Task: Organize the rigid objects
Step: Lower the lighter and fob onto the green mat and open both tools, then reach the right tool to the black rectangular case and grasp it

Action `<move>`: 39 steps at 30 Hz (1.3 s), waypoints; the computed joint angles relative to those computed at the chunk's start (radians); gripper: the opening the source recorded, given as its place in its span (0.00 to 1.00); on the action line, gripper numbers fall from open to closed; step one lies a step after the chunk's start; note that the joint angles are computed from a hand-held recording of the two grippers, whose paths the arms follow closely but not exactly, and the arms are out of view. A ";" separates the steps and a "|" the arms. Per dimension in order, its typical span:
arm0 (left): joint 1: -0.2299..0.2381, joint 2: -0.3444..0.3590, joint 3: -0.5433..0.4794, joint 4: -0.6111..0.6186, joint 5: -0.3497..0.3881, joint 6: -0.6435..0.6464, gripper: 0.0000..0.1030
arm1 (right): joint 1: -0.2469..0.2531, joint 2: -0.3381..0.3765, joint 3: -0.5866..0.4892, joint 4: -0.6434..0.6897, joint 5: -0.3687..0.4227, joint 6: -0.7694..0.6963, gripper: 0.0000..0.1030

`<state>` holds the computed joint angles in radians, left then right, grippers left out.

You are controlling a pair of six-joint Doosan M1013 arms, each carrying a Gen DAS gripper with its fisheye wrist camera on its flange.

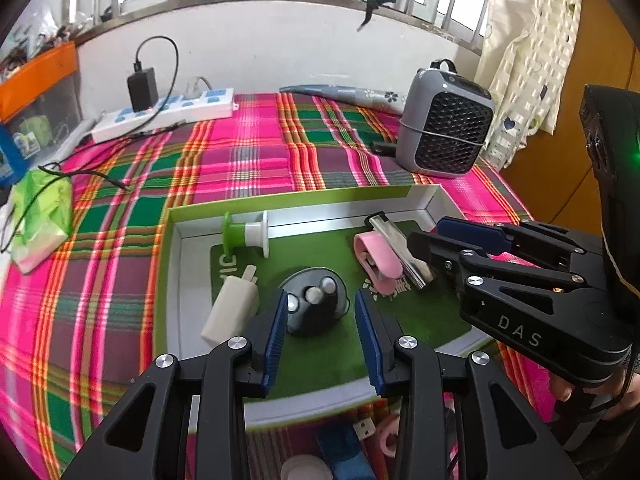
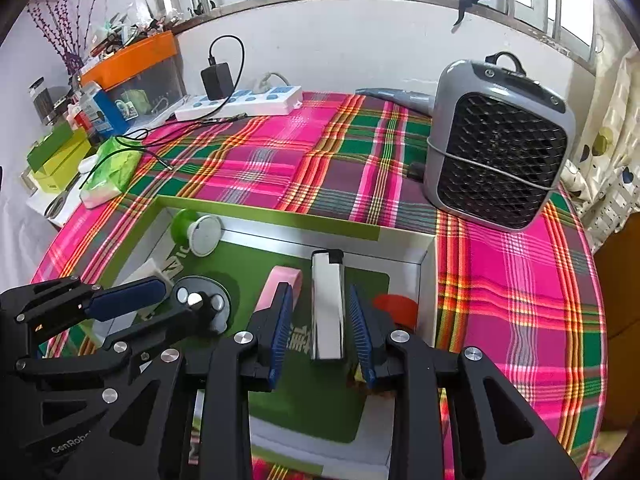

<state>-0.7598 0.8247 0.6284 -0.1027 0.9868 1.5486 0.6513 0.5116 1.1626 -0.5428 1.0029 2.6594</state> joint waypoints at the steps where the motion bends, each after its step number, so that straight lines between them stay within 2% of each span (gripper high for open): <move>1: -0.001 -0.007 0.011 0.004 -0.008 -0.002 0.33 | 0.005 -0.004 0.003 -0.008 0.001 0.007 0.30; 12: -0.004 -0.124 0.206 0.036 -0.139 -0.044 0.33 | 0.054 -0.038 0.041 -0.086 0.012 0.110 0.30; 17: -0.008 -0.164 0.277 0.087 -0.173 -0.078 0.33 | 0.078 -0.050 0.058 -0.115 0.017 0.152 0.31; 26: 0.001 -0.228 0.391 0.064 -0.242 -0.082 0.33 | 0.114 -0.060 0.082 -0.138 0.022 0.217 0.31; 30: 0.010 -0.257 0.444 0.055 -0.272 -0.089 0.33 | 0.129 -0.065 0.095 -0.142 0.021 0.252 0.40; 37: 0.027 -0.303 0.525 0.022 -0.323 -0.087 0.33 | 0.156 -0.068 0.114 -0.163 0.029 0.349 0.43; 39: 0.031 -0.316 0.549 0.008 -0.337 -0.081 0.33 | 0.162 -0.068 0.116 -0.160 0.030 0.366 0.47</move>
<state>-0.7283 0.5085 1.1774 -0.0942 0.6497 1.4679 0.8129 0.4441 1.2786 -0.7032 1.0331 3.0252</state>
